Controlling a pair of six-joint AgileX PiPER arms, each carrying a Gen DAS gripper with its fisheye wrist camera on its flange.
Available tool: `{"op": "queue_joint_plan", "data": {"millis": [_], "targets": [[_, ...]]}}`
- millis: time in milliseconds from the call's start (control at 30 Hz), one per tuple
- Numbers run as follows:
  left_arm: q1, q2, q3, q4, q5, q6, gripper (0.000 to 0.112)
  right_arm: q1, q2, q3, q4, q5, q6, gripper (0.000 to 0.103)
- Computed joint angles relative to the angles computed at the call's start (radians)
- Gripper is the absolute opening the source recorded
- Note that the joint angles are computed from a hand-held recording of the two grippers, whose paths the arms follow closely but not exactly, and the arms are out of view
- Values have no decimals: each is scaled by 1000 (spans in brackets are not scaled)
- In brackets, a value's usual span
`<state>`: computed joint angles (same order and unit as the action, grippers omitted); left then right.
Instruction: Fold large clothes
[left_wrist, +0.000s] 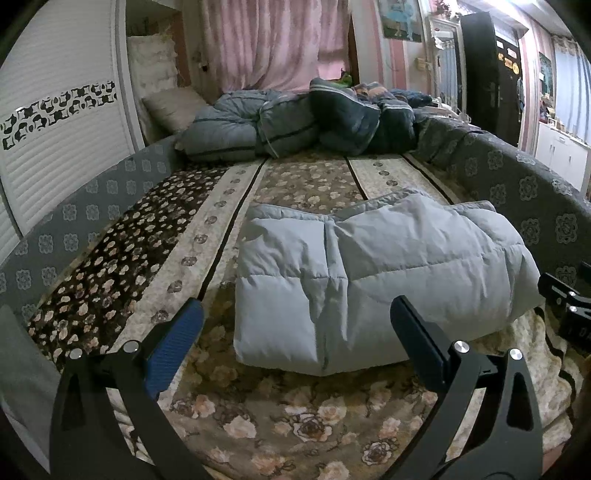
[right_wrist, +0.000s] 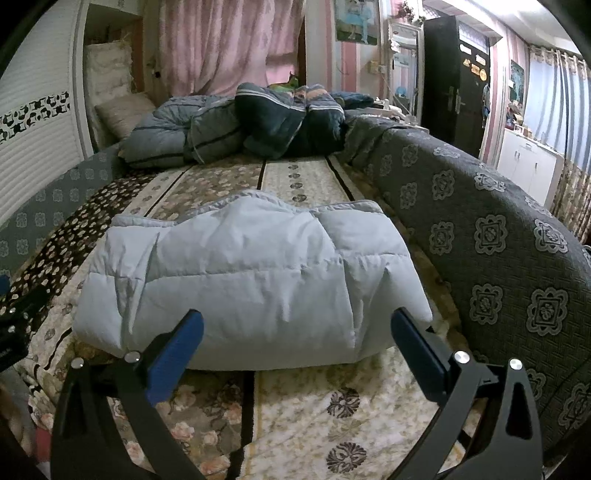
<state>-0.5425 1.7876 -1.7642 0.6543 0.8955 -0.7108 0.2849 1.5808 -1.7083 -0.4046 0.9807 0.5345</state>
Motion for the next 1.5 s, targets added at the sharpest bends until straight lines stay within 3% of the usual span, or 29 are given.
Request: {"op": "queue_joint_plan", "data": {"millis": [233,1500], "targets": [[-10,39,-68,-1,61,27,100,-27,-10,1,-2,-4,3,101],[-20,45,-90,-27,87,66,100,-56,-8,-15,33,0,-24,101]]}}
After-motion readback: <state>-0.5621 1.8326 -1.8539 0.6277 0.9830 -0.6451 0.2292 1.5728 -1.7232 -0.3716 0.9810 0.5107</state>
